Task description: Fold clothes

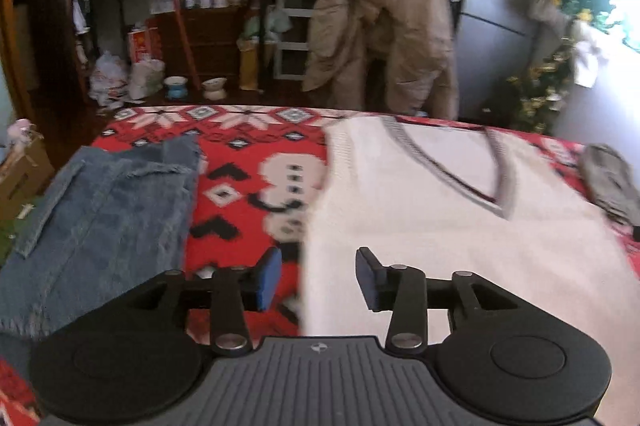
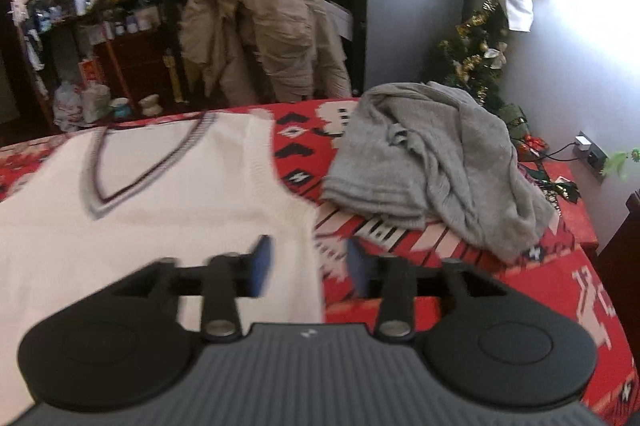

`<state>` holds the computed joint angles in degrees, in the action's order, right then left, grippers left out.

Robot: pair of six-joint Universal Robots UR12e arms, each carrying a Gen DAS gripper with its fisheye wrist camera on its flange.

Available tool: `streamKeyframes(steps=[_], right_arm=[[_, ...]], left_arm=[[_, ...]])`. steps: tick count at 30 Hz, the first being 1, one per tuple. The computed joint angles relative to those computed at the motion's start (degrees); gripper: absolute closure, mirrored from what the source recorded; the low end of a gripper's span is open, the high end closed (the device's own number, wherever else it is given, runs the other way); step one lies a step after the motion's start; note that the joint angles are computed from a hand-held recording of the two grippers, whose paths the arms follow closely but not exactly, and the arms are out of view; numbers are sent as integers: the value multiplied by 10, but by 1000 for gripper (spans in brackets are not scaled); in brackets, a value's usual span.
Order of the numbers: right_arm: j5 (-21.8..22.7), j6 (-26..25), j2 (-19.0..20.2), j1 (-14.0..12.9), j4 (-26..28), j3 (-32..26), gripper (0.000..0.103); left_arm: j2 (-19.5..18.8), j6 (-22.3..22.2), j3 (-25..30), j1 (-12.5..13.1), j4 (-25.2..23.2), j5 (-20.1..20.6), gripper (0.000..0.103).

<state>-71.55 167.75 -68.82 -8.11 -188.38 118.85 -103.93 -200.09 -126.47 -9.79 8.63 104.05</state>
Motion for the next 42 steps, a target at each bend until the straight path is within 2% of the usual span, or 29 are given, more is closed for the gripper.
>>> streamKeyframes(steps=[1,2,5,9,13,15,17,21,24,29,32,35,39,42], right_arm=[[4,-1,-9,1,-5,12,29],[8,-2,-17,2,-9,24,25],[14,-19,-40,10,-12,59,24],[27,-56,-58,22,-27,104,20],[24,-77,-73,33,-40,138,20],[18,-68,-82,32,-40,150,18],[6,-65,-90,28,-49,165,10],[-1,-83,-109,8,-53,192,8],[5,-81,-125,-14,-48,207,1],[12,-55,-158,-36,-22,225,1],[7,-37,-173,-39,-1,227,1],[-34,-20,-182,-24,14,222,1],[-82,-43,-191,1,54,208,1],[-77,-66,-193,8,63,206,1]], left_arm=[[3,-3,-4,-7,3,-9,59],[5,-7,-8,-13,7,-19,58],[4,-5,-15,-37,15,-34,54],[-3,-8,-19,-64,14,-48,54],[0,-25,-23,-77,-13,-51,54],[7,-28,-31,-80,-23,-44,52],[15,-27,-43,-83,-28,-36,48],[35,-39,-69,-88,-28,-23,43],[48,-50,-80,-94,-40,-13,38],[66,-57,-88,-108,-55,-26,26],[67,-64,-84,-135,-50,23,18],[62,-64,-74,-158,-56,74,10],[62,-70,-67,-160,-75,81,9],[65,-93,-57,-156,-123,76,9]])
